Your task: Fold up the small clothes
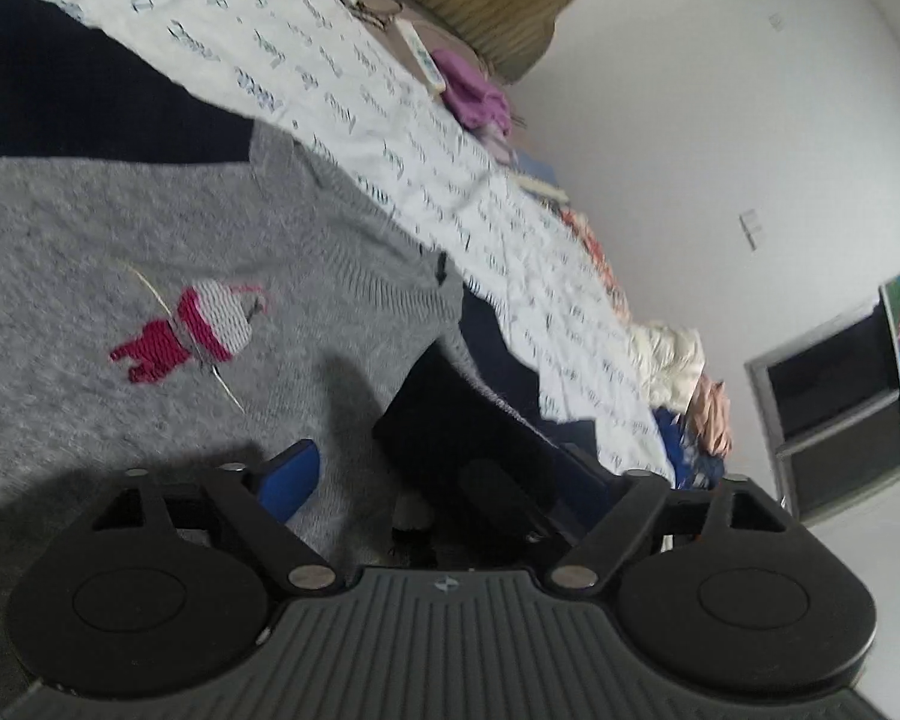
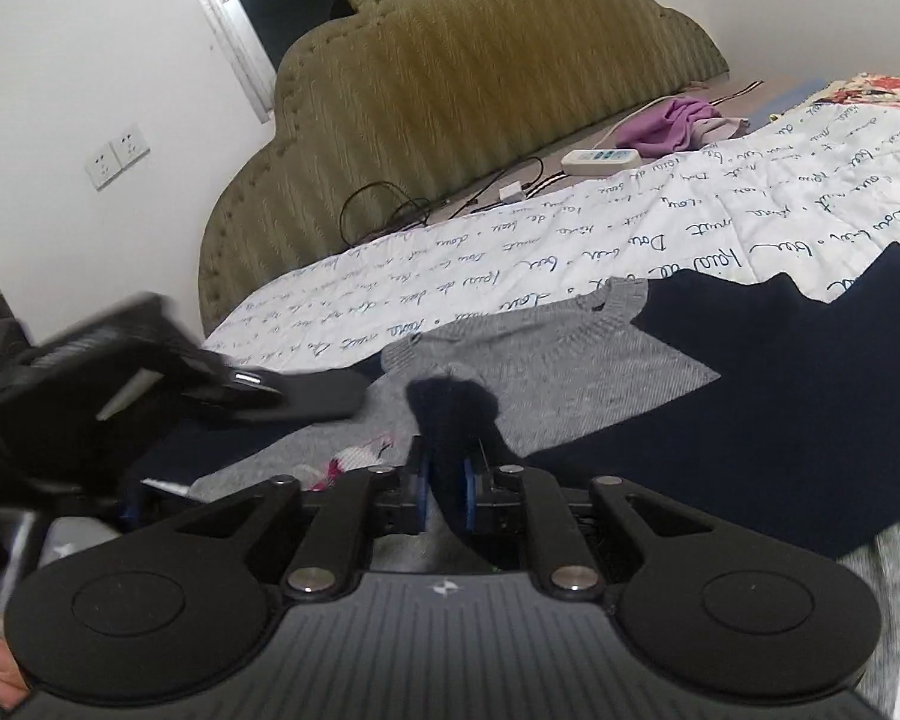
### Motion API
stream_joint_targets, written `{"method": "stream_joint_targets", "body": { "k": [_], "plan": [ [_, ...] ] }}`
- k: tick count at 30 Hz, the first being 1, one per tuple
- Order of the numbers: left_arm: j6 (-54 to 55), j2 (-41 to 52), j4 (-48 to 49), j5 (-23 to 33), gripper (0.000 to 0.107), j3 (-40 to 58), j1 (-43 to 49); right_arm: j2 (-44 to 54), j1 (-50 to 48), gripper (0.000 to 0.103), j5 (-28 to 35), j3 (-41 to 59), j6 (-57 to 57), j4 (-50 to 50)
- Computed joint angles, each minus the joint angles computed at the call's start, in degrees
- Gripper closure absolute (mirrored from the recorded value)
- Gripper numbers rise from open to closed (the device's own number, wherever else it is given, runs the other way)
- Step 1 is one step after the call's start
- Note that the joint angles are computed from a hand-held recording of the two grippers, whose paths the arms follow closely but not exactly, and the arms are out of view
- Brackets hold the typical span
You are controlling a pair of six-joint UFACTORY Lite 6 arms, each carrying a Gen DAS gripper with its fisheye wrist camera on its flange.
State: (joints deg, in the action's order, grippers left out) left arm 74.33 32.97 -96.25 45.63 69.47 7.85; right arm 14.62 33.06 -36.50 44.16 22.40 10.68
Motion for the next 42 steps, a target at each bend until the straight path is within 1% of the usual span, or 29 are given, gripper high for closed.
{"method": "stream_joint_targets", "body": {
  "k": [1, 2, 3, 4, 5, 6, 8, 10, 13, 15, 16, 17, 18, 19, 22, 24, 27, 29, 31, 32, 34, 36, 39, 42],
  "plan": [
    [-0.1, 0.5, 0.4, -0.3, 0.025, 0.5, -0.5, -1.9, 0.7, 0.091, 0.2, -1.3, -0.9, 1.4],
    [0.7, 1.0, -0.2, -0.2, 0.025, 0.6, -0.8, -3.3, 2.6, 0.091, 0.1, -2.6, -3.1, 5.3],
    [1.0, 1.6, -0.5, -0.2, 0.025, 1.0, -1.0, -5.8, 3.1, 0.09, 1.2, -4.3, -4.8, 7.4],
    [0.6, 2.0, -0.5, -0.6, 0.027, 1.6, -1.4, -8.1, 3.2, 0.085, 2.1, -6.0, -6.1, 8.3],
    [0.8, 2.2, -0.8, -0.7, 0.027, 1.5, -1.5, -10.4, 3.4, 0.075, 2.1, -8.1, -7.0, 9.1],
    [1.2, 2.5, -1.4, -0.6, 0.027, 1.6, -1.7, -13.1, 3.9, 0.07, 2.2, -10.5, -8.3, 10.8],
    [1.1, 3.1, -1.7, -1.2, 0.027, 1.9, -2.5, -16.9, 2.9, 0.054, 1.9, -14.5, -7.2, 9.7],
    [1.3, 3.3, -2.0, -3.4, 0.027, 2.0, -3.8, -18.6, 0.5, 0.05, 1.5, -16.8, -3.7, 6.0],
    [2.9, 2.8, -1.8, -6.7, 0.028, 1.4, -5.6, -23.2, -1.3, 0.05, -0.1, -22.2, 0.8, 4.1],
    [3.7, 1.9, -0.8, -9.6, 0.046, 0.7, -6.9, -25.7, -2.8, 0.05, -0.7, -24.6, 2.8, 3.6],
    [2.1, 1.9, 1.4, -11.5, 0.062, 1.3, -7.7, -27.1, -3.4, 0.05, -0.9, -25.9, 3.2, 3.8],
    [0.3, 2.4, 3.6, -13.4, 0.084, 2.1, -8.4, -28.3, -4.1, 0.05, -1.0, -26.8, 3.7, 3.8],
    [-1.8, 3.0, 6.1, -15.2, 0.095, 3.1, -9.0, -29.4, -5.0, 0.05, -0.9, -27.7, 4.3, 3.4],
    [-2.6, 3.5, 7.5, -16.5, 0.102, 3.8, -9.5, -30.5, -6.0, 0.049, -0.7, -28.5, 5.4, 2.6],
    [2.1, 1.3, 5.7, -17.9, 0.102, 2.4, -9.4, -33.7, -9.0, 0.049, 0.1, -30.3, 7.8, 0.2],
    [2.8, -1.2, 7.9, -18.1, 0.102, 2.2, -8.4, -34.7, -10.5, 0.049, 0.7, -30.3, 7.8, -0.4],
    [1.2, -4.6, 14.8, -18.1, 0.102, 3.1, -4.9, -35.9, -13.4, 0.049, 2.0, -29.8, 9.0, -3.5],
    [-2.2, -5.5, 21.0, -18.6, 0.102, 4.9, -1.7, -36.0, -15.6, 0.049, 2.8, -29.1, 10.6, -6.5],
    [-4.8, -5.5, 26.2, -20.4, 0.102, 6.7, 1.5, -35.0, -17.7, 0.049, 3.9, -27.4, 11.6, -9.9],
    [-6.8, -4.8, 29.0, -21.2, 0.102, 7.9, 3.0, -33.6, -18.3, 0.049, 4.9, -25.7, 10.8, -10.6],
    [-13.0, -2.4, 36.2, -20.8, 0.102, 11.3, 6.1, -30.1, -19.0, 0.048, 7.0, -22.0, 8.0, -10.6],
    [-14.5, -0.8, 39.3, -21.2, 0.102, 11.9, 7.9, -25.2, -18.2, 0.048, 8.3, -17.0, 3.4, -8.6],
    [-13.4, 0.6, 39.9, -23.3, 0.102, 10.7, 8.2, -15.7, -14.6, 0.048, 9.1, -8.1, -7.4, -1.9],
    [-9.2, -0.3, 36.8, -25.4, 0.102, 8.8, 7.6, -2.8, -12.0, 0.049, 12.9, 4.4, -14.1, 1.9]
  ]
}}
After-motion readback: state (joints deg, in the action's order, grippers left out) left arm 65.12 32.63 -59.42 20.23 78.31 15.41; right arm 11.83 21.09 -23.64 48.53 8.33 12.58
